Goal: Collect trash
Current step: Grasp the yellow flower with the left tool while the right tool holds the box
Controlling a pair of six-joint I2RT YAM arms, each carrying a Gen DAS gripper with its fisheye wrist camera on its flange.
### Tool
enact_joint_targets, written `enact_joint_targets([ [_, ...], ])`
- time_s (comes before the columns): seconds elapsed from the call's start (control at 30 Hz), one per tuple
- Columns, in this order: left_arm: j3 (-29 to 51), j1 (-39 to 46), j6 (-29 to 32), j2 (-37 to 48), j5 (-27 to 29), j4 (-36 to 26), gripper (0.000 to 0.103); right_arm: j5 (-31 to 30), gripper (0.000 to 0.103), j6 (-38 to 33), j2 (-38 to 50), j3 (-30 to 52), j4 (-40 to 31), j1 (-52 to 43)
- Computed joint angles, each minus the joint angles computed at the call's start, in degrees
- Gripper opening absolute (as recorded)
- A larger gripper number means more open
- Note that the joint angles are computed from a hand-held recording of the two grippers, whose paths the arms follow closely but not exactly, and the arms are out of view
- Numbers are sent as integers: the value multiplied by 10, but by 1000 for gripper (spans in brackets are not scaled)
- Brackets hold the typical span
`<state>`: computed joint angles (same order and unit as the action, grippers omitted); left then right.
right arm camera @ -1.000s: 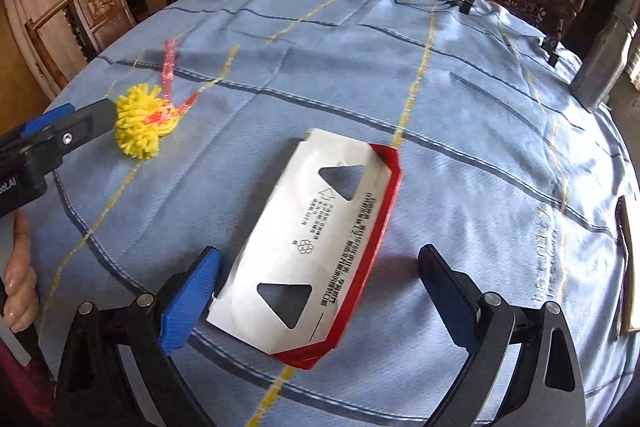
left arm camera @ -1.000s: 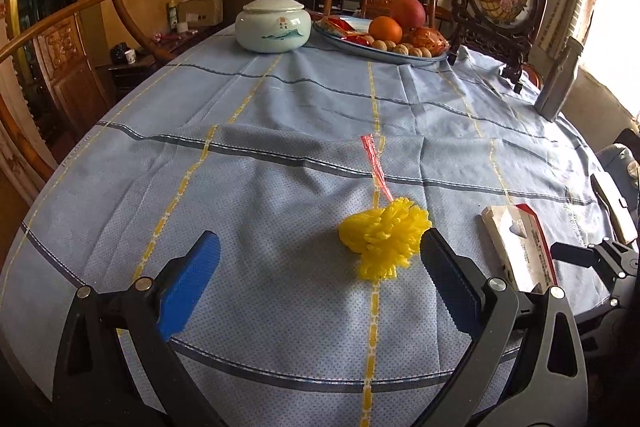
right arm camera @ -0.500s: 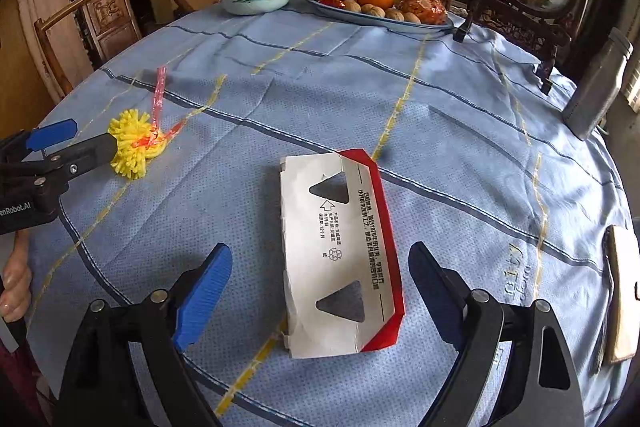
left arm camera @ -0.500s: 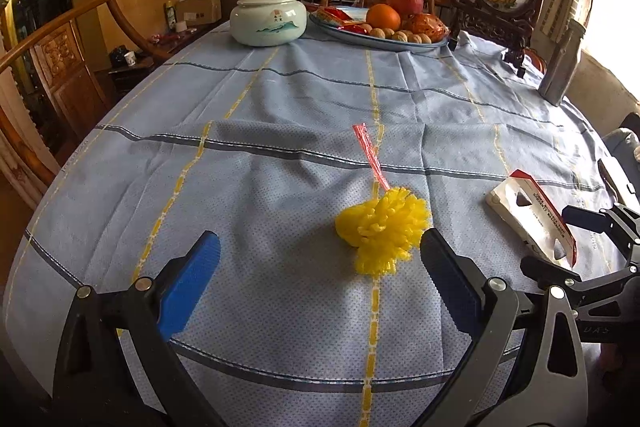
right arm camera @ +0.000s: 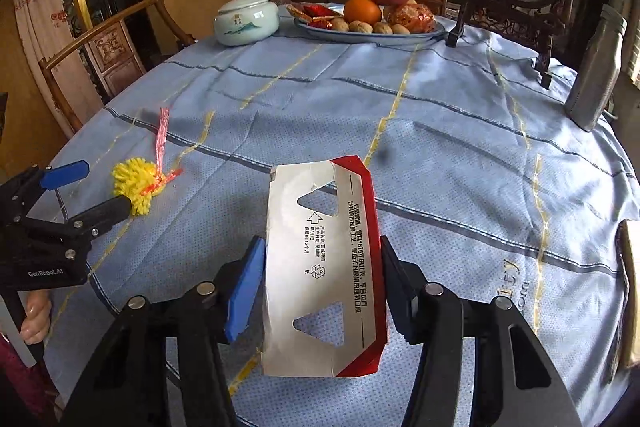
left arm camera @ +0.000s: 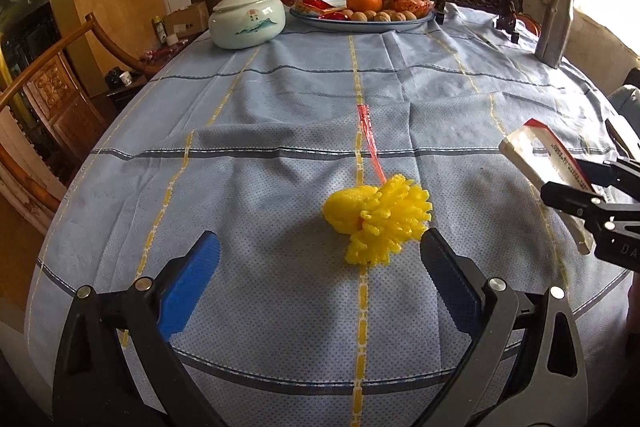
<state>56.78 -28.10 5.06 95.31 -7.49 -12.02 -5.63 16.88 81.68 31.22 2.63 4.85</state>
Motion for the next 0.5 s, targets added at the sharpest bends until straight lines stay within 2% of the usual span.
enact_joint_targets([
  [0.27, 36, -24, 32, 37, -9, -15, 96, -18, 57, 7, 4, -6, 11, -14],
  [0.3, 49, -22, 30, 48, -2, -24, 93, -18, 57, 9, 1, -8, 12, -15],
  [0.33, 66, -18, 25, 61, 9, -35, 89, -21, 57, 9, -2, -10, 14, -16],
  [0.37, 79, -14, 24, 71, 21, -45, 74, -25, 56, 10, -8, -15, 18, -18],
  [0.4, 98, -10, 25, 85, 39, -64, 50, -24, 56, 12, -19, -21, 22, -18],
  [0.43, 117, -6, 27, 101, 56, -87, 40, -23, 56, 13, -31, -27, 27, -18],
  [0.5, 103, -4, 18, 88, 55, -80, 39, -26, 56, 19, -67, -42, 33, -17],
])
